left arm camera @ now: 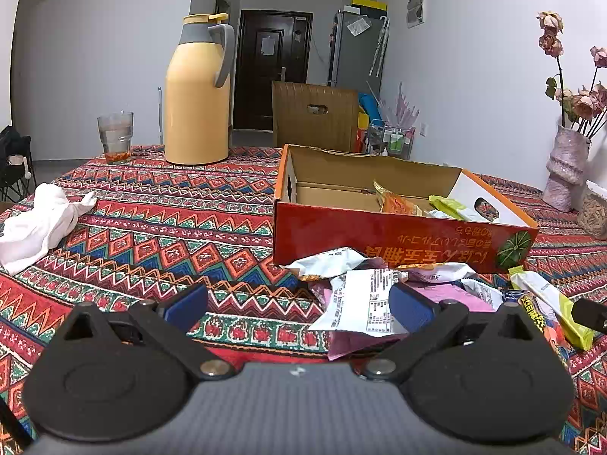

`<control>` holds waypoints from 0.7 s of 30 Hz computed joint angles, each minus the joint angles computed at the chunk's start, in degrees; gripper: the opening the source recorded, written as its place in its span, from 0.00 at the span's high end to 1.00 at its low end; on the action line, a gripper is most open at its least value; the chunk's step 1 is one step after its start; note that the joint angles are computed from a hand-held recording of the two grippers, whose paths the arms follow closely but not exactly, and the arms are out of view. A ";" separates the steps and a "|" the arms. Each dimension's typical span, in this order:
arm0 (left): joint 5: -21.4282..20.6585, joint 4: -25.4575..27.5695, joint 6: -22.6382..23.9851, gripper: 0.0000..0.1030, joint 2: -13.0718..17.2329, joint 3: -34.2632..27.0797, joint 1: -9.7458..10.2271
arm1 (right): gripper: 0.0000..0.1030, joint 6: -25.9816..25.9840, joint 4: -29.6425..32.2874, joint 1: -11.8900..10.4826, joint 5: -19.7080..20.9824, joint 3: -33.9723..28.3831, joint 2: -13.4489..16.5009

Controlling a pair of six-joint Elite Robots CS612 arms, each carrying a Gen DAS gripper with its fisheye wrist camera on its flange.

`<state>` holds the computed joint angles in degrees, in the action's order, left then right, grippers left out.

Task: Organize snacks
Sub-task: 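Grasp the lime-green bar with the right gripper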

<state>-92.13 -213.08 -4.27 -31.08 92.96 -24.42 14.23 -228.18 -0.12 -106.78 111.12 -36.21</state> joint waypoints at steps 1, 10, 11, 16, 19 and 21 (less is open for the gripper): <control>-0.17 0.07 -0.10 0.00 0.01 -0.04 0.05 | 0.00 0.08 0.00 -0.03 0.10 -0.02 0.02; -0.95 -0.40 -0.71 0.00 0.04 -0.02 0.25 | 0.00 0.53 -0.52 -0.37 0.59 -0.25 0.29; -1.06 -0.47 -0.80 0.00 0.04 -0.02 0.28 | 0.00 0.56 -0.06 -0.40 0.32 -0.21 0.20; -1.37 -0.52 -0.96 0.00 0.03 -0.01 0.35 | 0.00 -0.24 1.84 -0.95 0.42 0.01 -0.25; -1.47 -0.45 -1.12 0.00 0.04 -0.06 0.38 | 0.05 -2.00 3.65 -1.37 -0.21 -0.26 -0.61; -1.53 -0.30 -1.23 0.00 0.01 -0.06 0.41 | 0.07 -2.64 5.08 -1.91 -0.07 -0.51 -0.90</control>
<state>-93.66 -213.38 -5.50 -31.06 92.89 -24.01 11.59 -223.11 -2.03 -106.86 110.62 -37.11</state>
